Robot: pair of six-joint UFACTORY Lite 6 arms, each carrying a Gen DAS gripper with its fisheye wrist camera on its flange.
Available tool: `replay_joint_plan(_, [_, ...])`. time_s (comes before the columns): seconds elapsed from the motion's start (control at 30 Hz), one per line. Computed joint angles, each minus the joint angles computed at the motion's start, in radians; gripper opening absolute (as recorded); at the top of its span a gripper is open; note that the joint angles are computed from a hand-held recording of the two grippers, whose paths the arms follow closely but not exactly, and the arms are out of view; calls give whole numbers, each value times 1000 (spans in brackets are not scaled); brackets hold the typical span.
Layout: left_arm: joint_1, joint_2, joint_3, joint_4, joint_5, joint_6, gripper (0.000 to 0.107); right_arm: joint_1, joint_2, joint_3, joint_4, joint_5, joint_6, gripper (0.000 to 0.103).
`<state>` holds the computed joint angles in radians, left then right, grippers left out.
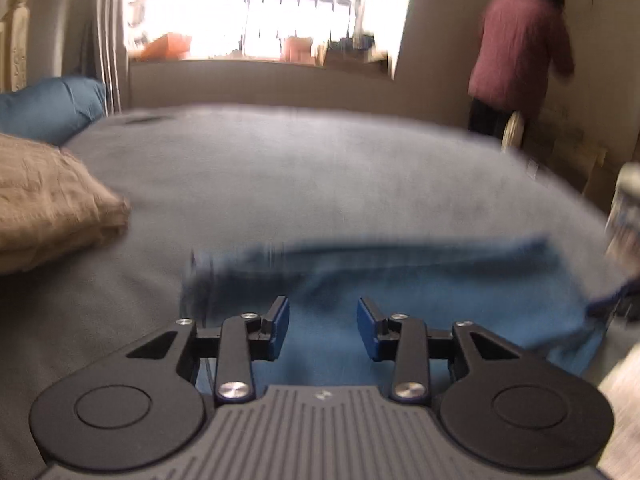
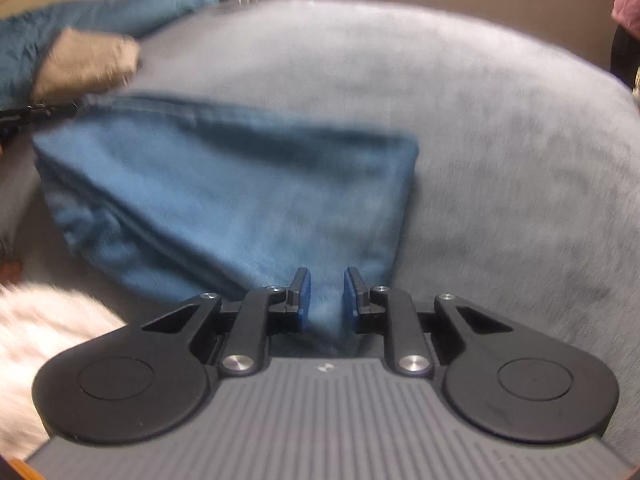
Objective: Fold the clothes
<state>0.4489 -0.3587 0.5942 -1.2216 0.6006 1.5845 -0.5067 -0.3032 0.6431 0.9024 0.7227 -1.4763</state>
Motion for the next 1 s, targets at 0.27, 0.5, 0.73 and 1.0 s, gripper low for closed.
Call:
replay_joint_plan(0.27, [-29, -73, -67, -77, -44, 88, 47, 7, -24, -36, 26, -33, 1, 17])
replay_joint_plan(0.5, [-64, -103, -141, -99, -120, 227, 63, -5, -21, -64, 91, -41, -12, 18])
replay_joint_plan(0.73, [-61, -100, -148, -144, -127, 269, 70, 18, -27, -64, 80, -65, 27, 18])
replay_joint_plan(1.0, [-43, -113, -158, -141, -113, 271, 71, 20, -16, -59, 83, -70, 29, 19])
